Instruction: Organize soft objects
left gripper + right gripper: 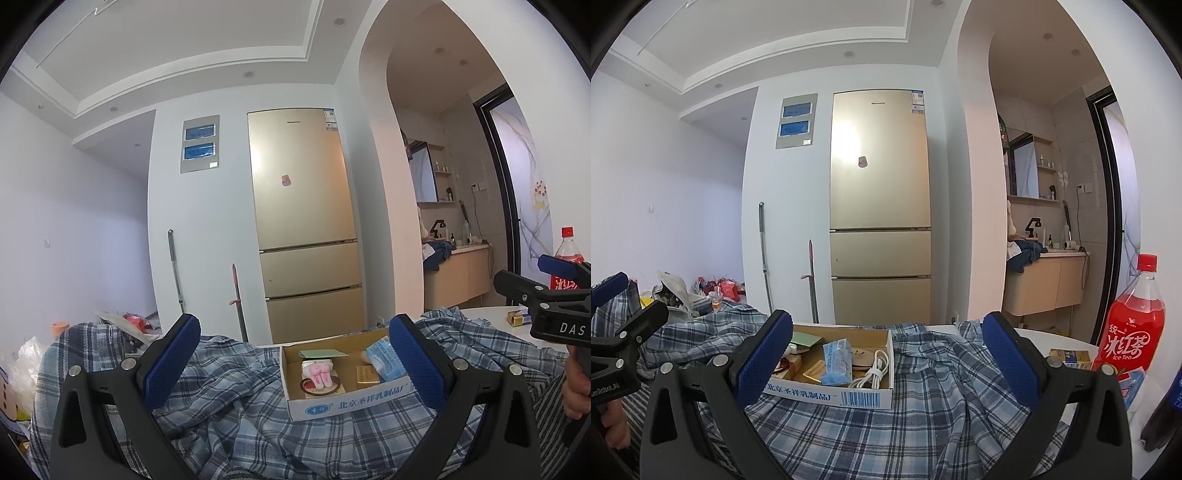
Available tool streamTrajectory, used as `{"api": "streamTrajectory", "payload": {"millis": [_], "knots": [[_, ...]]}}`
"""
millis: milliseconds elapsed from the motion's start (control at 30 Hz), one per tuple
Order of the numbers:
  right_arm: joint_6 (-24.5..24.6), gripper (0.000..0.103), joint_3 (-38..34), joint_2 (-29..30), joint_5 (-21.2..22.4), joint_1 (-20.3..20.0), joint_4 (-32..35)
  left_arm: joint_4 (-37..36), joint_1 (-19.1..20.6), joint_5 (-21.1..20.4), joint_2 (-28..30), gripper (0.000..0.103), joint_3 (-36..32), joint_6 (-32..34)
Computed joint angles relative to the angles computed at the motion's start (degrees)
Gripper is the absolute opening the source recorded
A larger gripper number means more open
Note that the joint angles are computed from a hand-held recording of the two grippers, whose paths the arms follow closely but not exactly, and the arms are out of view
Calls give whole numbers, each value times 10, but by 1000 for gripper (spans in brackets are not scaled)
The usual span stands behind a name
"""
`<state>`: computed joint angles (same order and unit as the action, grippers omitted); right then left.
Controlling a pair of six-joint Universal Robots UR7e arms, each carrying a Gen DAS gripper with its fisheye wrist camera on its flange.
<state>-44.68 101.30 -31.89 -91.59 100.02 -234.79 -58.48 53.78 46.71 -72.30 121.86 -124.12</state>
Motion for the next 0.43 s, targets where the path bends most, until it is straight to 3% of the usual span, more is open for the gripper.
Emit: {"api": "streamTrajectory", "payload": {"millis": [433], "knots": [[-2, 102, -8, 1, -15, 1, 17, 24, -4, -5, -12, 103, -4, -13]]}}
